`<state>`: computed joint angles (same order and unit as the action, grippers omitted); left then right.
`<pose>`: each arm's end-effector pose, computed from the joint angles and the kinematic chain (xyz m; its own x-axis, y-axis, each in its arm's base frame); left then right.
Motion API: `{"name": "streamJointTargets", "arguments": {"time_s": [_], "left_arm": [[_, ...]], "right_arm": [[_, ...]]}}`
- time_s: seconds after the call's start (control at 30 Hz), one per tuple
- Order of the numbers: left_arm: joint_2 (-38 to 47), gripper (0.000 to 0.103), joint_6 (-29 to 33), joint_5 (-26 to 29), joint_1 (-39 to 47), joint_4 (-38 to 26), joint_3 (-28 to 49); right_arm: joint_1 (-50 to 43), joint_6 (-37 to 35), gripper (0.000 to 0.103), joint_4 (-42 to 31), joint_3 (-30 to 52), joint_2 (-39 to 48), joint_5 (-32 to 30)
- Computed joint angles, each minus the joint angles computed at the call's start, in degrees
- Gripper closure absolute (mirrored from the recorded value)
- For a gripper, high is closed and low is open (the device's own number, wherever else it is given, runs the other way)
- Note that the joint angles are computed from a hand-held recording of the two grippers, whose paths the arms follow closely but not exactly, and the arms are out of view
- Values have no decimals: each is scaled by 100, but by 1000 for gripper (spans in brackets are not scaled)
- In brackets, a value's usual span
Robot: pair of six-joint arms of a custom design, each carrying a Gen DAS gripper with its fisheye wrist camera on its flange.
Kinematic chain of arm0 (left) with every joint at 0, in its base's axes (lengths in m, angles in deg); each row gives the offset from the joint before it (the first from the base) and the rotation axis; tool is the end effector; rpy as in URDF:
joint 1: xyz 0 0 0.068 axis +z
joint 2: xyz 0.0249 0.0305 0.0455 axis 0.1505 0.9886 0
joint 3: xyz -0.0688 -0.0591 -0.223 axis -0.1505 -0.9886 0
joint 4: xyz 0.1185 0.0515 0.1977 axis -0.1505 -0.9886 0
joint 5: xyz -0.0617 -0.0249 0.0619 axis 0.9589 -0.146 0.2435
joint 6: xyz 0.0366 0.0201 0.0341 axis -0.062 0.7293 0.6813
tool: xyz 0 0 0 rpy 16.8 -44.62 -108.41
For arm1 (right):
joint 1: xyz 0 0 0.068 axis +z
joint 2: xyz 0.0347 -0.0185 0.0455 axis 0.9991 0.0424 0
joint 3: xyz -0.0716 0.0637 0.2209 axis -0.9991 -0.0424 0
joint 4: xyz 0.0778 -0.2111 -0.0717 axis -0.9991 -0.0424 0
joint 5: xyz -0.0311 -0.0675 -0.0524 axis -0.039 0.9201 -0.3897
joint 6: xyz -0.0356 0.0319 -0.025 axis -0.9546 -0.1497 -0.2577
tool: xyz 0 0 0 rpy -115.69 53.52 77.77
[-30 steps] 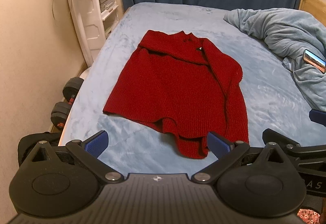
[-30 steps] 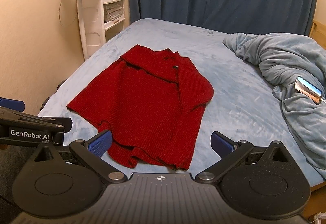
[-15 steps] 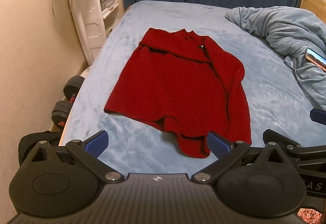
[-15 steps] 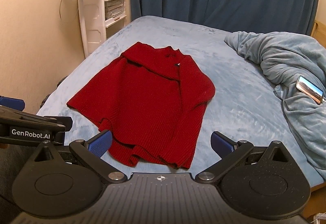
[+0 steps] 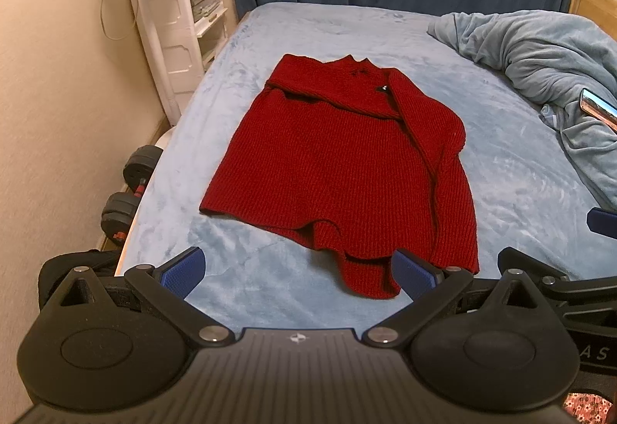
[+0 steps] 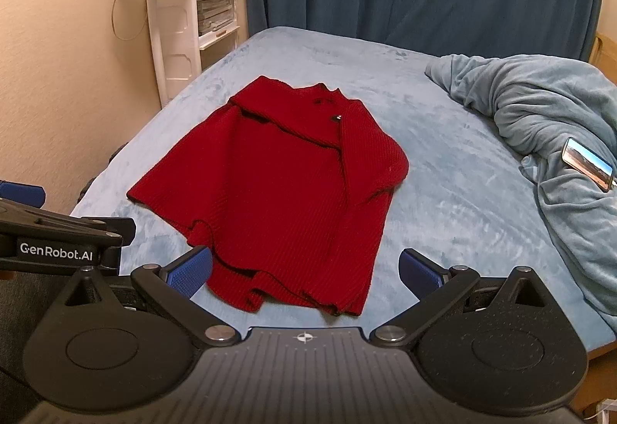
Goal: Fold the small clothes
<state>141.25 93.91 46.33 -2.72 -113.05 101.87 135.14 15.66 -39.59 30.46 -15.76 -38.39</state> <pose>0.2052 -0.0419 0.3259 -0.7015 0.2656 -0.6613 0.2958 0.9528 0.0688 0.1142 0.0943 0.3233 -0.6962 0.1393 -0.7042 0.1645 0.9858 0.0324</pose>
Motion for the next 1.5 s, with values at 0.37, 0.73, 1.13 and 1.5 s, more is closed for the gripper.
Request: {"name": "streamJointTargets", "arguments": {"time_s": [0.37, 0.73, 1.13, 1.5], "left_arm": [[-40, 0, 19, 8, 28, 22, -47], [-69, 0, 52, 35, 81, 26, -75], [-70, 0, 43, 22, 67, 22, -77], [724, 0, 209, 390, 1020, 563, 73]], "right_arm": [[-1, 2, 1, 9, -23, -17, -9], [89, 95, 1, 15, -48, 9, 30], [137, 161, 1, 26, -93, 2, 37], [-2490, -706, 1, 1385, -1338, -507, -1754]]}}
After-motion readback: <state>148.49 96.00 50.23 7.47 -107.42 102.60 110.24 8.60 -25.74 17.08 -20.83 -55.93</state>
